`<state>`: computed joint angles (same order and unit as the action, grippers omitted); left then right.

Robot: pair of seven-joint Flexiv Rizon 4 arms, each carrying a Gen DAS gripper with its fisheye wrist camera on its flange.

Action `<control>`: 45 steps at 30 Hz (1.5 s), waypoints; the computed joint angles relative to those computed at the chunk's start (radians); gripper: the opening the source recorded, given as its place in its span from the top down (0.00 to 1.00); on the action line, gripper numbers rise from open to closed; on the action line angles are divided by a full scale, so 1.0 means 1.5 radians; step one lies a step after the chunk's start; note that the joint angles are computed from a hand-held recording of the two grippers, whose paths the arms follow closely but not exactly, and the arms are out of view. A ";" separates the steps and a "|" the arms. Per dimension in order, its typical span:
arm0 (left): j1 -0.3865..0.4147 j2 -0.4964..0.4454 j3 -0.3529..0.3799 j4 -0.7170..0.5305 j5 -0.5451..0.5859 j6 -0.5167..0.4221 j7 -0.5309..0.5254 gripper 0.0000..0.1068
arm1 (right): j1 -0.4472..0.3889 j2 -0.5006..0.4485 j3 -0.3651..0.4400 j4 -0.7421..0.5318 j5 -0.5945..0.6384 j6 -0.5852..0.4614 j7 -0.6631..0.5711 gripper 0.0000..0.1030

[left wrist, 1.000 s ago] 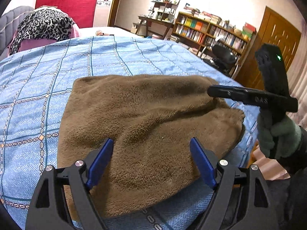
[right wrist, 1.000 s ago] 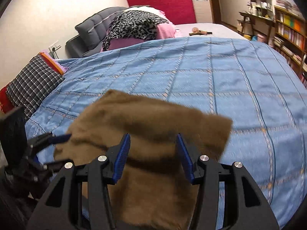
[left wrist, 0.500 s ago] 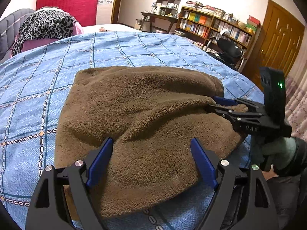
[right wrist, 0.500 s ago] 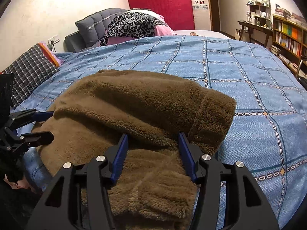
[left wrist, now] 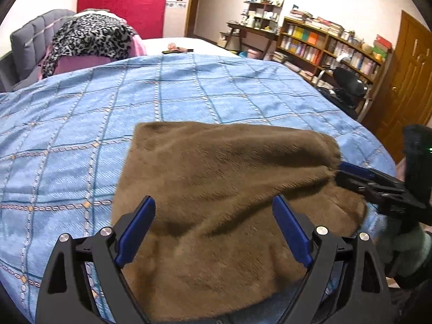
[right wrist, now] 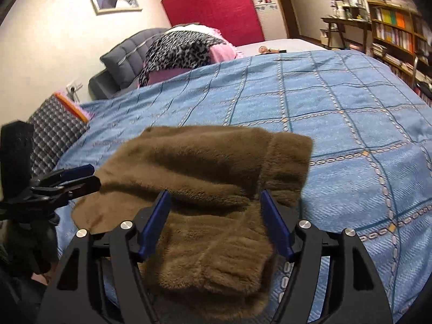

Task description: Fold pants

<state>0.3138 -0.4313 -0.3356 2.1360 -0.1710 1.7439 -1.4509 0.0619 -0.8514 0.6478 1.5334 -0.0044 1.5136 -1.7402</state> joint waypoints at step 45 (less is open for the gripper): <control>0.426 -0.182 -0.446 -0.011 -0.392 -0.239 0.297 0.17 | 0.074 -0.057 -0.115 -0.265 0.306 -0.434 -0.083 0.19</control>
<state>0.9529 -0.7037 -1.0048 2.1196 -0.7587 1.3847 -1.0056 0.1725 -0.9369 0.4756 1.1362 0.4546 0.8630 -1.8652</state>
